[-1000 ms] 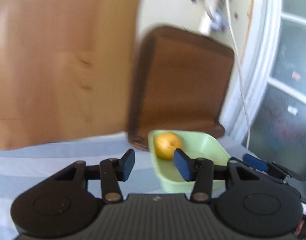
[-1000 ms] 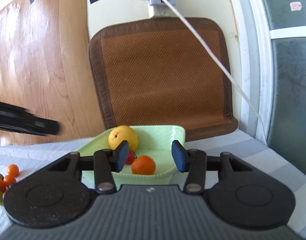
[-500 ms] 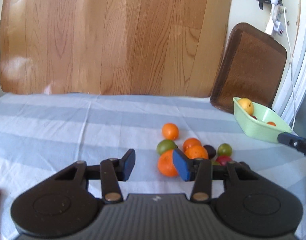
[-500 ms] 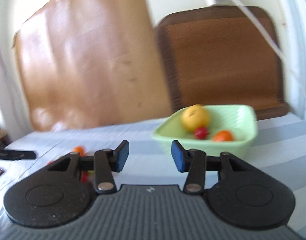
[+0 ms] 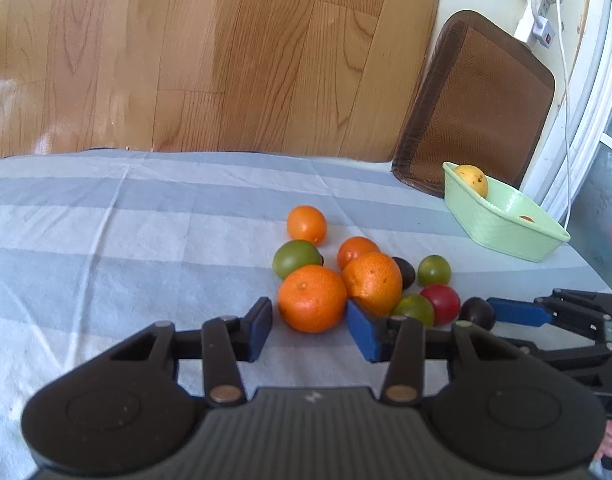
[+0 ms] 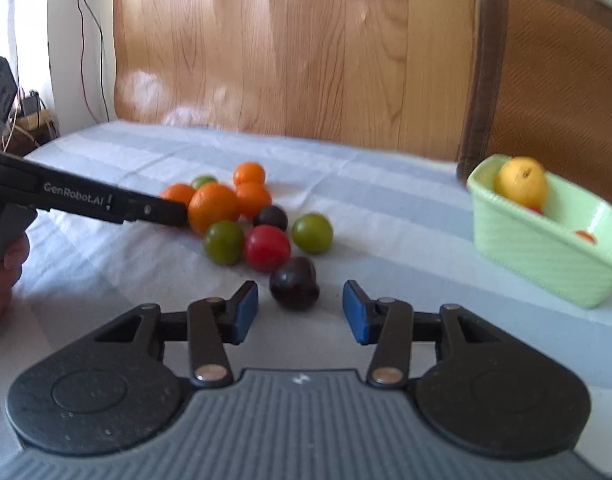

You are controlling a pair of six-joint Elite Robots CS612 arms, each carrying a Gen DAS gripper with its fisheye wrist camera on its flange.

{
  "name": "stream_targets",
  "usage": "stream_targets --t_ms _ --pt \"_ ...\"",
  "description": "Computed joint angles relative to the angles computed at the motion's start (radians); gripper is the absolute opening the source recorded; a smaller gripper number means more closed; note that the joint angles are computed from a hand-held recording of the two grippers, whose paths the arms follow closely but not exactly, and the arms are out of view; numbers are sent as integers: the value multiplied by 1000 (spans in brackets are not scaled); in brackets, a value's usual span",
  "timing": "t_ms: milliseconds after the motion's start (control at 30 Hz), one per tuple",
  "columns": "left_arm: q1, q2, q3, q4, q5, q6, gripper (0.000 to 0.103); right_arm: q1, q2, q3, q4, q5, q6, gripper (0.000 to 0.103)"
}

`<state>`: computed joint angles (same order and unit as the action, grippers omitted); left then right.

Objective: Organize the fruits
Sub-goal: 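Grasp a mandarin with the left gripper while the right gripper grasps a dark purple tomato, then hold the mandarin in the left gripper while the right gripper holds the dark tomato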

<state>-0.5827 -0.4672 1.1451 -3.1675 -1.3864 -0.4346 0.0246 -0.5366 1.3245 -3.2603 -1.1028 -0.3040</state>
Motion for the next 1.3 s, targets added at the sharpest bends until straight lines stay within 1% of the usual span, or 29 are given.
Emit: stream_targets --t_ms 67,100,133,200,300,367,467,567,633,733,800,867,933,1133,1300 --pt "0 1 1 -6 1 -2 36 -1 1 -3 7 0 10 42" --pt "-2 -1 5 -7 9 -3 35 -1 1 -3 6 7 12 31" --pt "-5 -4 9 -5 24 -4 35 -2 0 0 1 11 10 29" --pt "-10 -17 34 -17 37 -6 35 0 -5 12 -12 5 -10 29" --pt "-20 -43 92 -59 36 -8 35 -1 -15 41 -53 2 -46 29" --pt "-29 -60 125 -76 28 -5 35 -6 -22 63 -84 1 -44 29" --pt "-45 -71 147 -100 -5 18 35 -18 -27 88 -127 -12 -3 29" --pt "-62 -66 135 -113 -43 72 36 -26 -28 104 -180 -52 46 29" --pt "-71 -57 114 -108 -69 110 36 -31 -29 113 -197 -75 68 29" --pt "-84 -38 77 -73 -96 152 36 -37 -31 119 -202 -88 98 29" --pt "-94 -28 60 -48 -88 168 36 -39 -32 120 -194 -90 105 29" --pt "-104 -22 58 -56 -53 191 37 -39 -34 118 -171 -82 99 30" --pt "-108 -22 60 -58 -40 204 38 -37 -35 113 -142 -84 82 31" --pt "-105 -23 60 -58 -40 194 40 -38 -35 114 -136 -79 81 31" --pt "-108 -23 60 -59 -21 192 48 -37 -36 114 -133 -83 78 31"
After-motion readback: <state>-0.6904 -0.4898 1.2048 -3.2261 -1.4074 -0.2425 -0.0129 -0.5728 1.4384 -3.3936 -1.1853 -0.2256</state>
